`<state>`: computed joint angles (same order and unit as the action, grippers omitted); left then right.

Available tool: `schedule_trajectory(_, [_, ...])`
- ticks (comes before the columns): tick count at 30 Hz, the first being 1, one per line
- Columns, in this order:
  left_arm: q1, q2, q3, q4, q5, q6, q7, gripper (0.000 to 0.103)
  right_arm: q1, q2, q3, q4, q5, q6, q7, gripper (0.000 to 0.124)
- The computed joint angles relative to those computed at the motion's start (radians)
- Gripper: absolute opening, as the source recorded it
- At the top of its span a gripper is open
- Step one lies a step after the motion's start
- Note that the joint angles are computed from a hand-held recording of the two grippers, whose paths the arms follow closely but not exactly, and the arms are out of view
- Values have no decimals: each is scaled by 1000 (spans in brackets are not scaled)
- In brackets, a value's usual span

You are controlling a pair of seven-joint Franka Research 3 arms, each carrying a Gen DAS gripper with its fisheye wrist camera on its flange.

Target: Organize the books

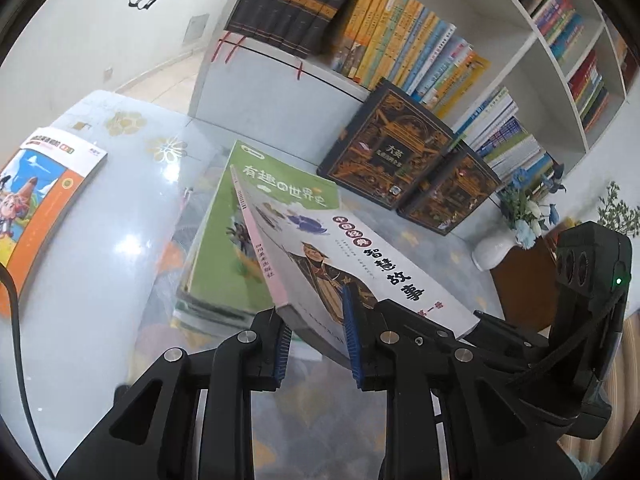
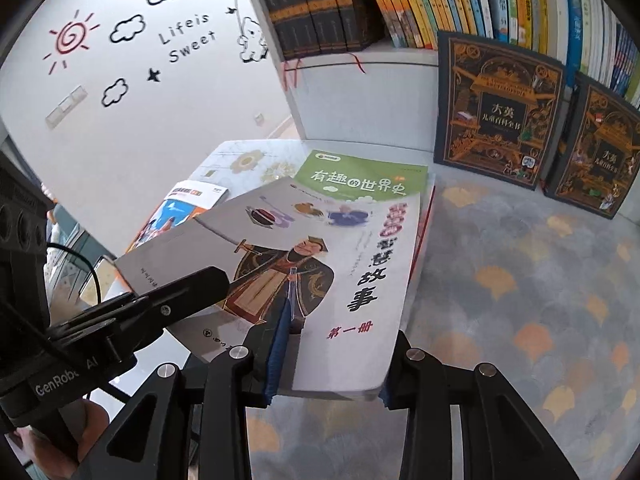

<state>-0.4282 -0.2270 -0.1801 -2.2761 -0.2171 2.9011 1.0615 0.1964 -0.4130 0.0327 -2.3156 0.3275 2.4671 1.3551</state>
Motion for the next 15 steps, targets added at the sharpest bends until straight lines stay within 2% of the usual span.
schedule_trajectory(4, [-31,59,46,36,-102,-6,126,19,-20,61,25,36,-46,17,74,37])
schedule_trajectory(6, [-28,89,50,54,-166,-10,192,19,-20,94,24,56,-57,17,95,40])
schedule_trajectory(11, [31,140,8,82,-187,-1,230,19,-13,140,22,71,-78,34,107,48])
schedule_trajectory(15, [62,167,-13,94,-234,-6,260,19,-7,187,13,99,-67,16,120,49])
